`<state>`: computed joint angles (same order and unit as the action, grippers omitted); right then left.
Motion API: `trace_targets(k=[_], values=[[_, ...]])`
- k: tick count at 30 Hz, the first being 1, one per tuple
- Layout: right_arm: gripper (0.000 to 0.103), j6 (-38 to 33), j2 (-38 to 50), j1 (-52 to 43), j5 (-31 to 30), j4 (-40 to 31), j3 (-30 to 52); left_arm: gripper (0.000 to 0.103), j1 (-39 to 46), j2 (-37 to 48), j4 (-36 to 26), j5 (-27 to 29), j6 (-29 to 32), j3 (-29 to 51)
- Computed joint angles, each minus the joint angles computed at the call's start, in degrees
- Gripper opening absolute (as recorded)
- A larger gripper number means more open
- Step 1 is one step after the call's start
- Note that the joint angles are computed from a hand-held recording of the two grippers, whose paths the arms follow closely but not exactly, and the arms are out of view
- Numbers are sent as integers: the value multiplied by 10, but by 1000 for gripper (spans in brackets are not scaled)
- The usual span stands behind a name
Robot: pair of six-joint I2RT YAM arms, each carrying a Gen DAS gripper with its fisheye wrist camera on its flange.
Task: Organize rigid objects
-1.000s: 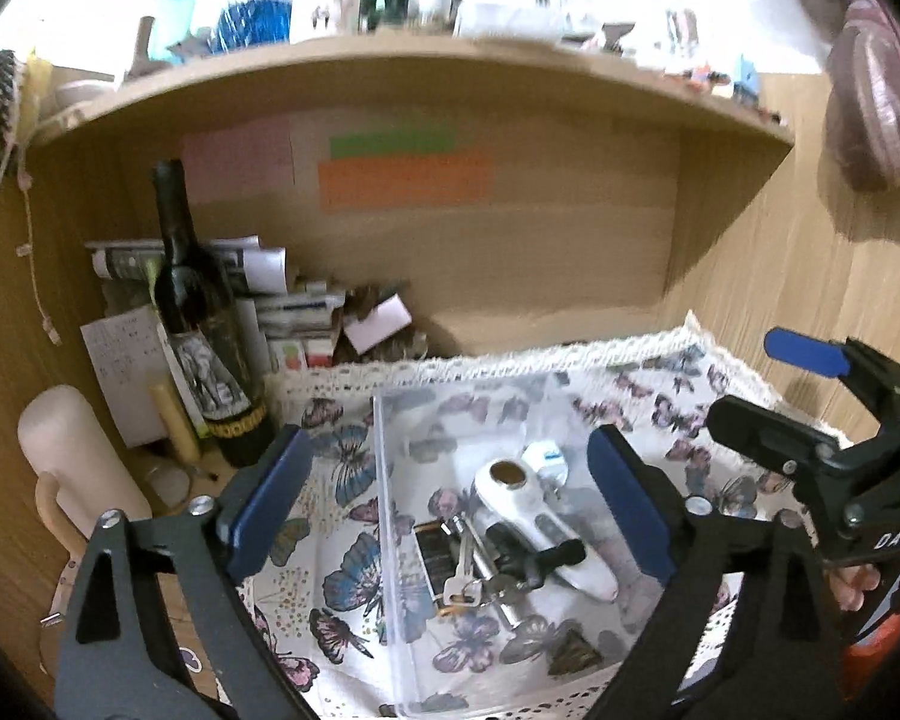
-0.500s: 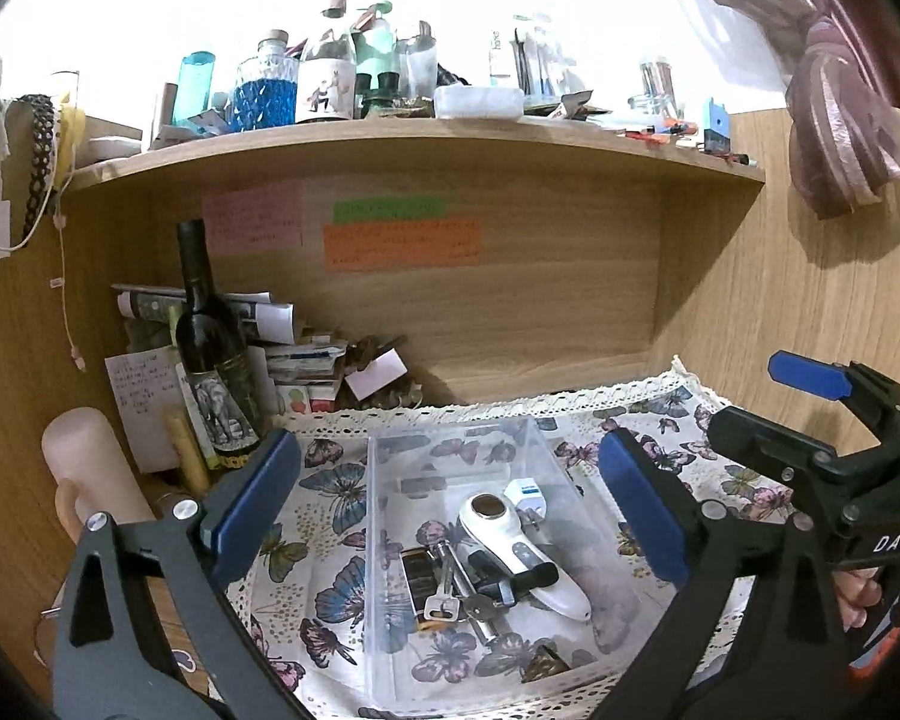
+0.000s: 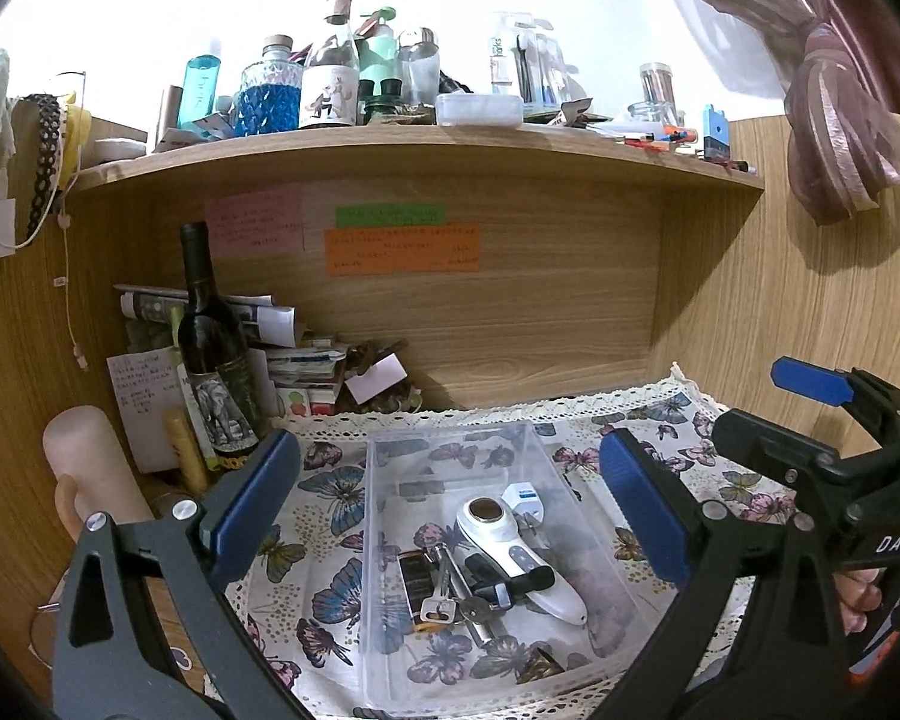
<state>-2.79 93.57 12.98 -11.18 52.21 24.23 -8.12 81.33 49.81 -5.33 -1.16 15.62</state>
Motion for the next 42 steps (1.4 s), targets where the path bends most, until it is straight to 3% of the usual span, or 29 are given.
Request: trace_targets(k=[42], values=[[103,-1,2,-3,2,9,-1,102,-5,-3,-1,-3,2,0]])
